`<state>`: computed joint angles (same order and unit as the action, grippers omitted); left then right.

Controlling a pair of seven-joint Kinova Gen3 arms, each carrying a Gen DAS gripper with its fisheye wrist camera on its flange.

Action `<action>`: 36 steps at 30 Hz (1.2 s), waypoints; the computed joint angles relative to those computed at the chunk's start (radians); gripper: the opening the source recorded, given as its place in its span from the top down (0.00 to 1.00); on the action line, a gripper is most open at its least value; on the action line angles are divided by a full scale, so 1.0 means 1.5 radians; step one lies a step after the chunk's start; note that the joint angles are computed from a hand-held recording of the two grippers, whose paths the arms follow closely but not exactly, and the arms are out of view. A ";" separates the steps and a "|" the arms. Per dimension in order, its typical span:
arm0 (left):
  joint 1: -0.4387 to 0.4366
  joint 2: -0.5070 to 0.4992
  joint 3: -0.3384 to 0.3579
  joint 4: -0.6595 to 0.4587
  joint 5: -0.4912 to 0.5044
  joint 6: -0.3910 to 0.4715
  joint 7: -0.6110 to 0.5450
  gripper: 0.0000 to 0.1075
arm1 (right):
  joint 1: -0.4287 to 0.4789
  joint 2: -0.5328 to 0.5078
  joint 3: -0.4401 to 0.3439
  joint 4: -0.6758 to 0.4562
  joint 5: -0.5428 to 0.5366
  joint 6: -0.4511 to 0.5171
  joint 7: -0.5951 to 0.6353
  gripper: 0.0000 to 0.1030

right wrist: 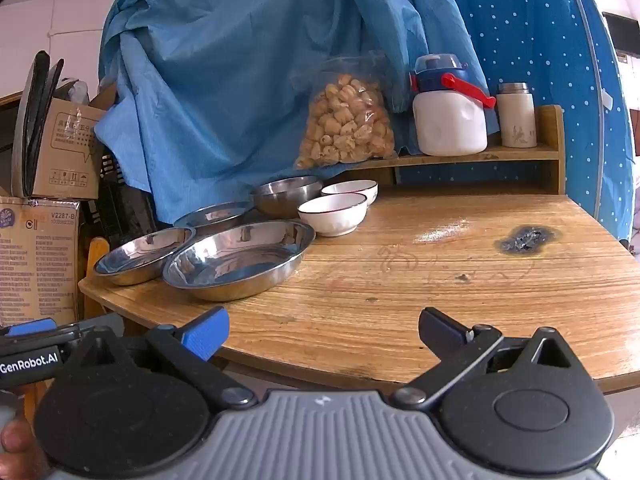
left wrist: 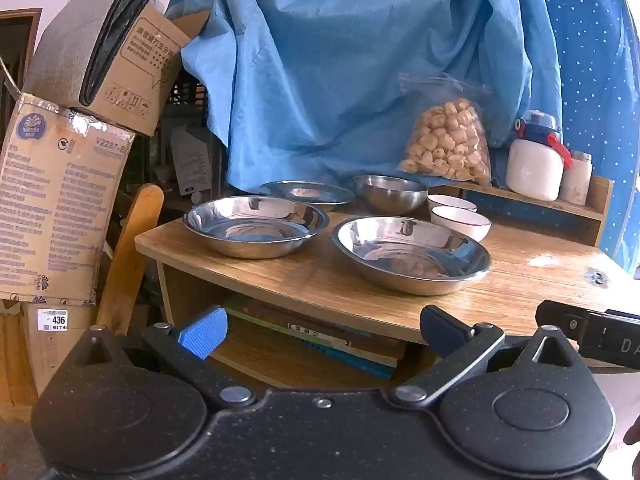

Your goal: Organize plates and bowls

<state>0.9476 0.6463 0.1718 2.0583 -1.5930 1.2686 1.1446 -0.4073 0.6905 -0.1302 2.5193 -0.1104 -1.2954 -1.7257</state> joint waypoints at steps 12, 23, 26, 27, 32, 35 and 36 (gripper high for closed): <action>0.001 -0.005 0.004 0.007 0.002 0.003 0.003 0.05 | -0.002 0.004 0.000 -0.002 -0.002 0.003 -0.006 0.00; -0.002 -0.003 0.003 0.004 0.004 0.002 0.000 0.05 | -0.002 0.002 0.000 0.000 -0.001 0.001 -0.009 0.00; -0.001 -0.002 0.002 0.004 0.003 0.002 0.001 0.05 | -0.002 0.002 -0.001 0.000 -0.002 0.002 -0.010 0.00; -0.001 -0.003 0.002 0.005 0.004 0.002 0.001 0.05 | -0.003 0.002 -0.001 0.000 -0.003 0.001 -0.009 0.00; 0.000 -0.001 0.001 0.003 0.004 0.002 0.000 0.05 | -0.002 0.001 0.000 0.000 -0.001 0.003 -0.010 0.00; -0.001 -0.003 0.002 0.003 0.006 -0.001 -0.002 0.05 | -0.001 0.002 0.000 0.000 0.002 0.002 -0.010 0.00; -0.001 -0.004 0.002 0.003 0.008 -0.001 -0.003 0.05 | -0.001 0.001 0.000 -0.001 0.001 0.004 -0.010 0.00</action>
<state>0.9461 0.6409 0.1752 2.0630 -1.5816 1.2667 1.1406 -0.4083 0.6919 -0.1306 2.5183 -0.1087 -1.2890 -1.7403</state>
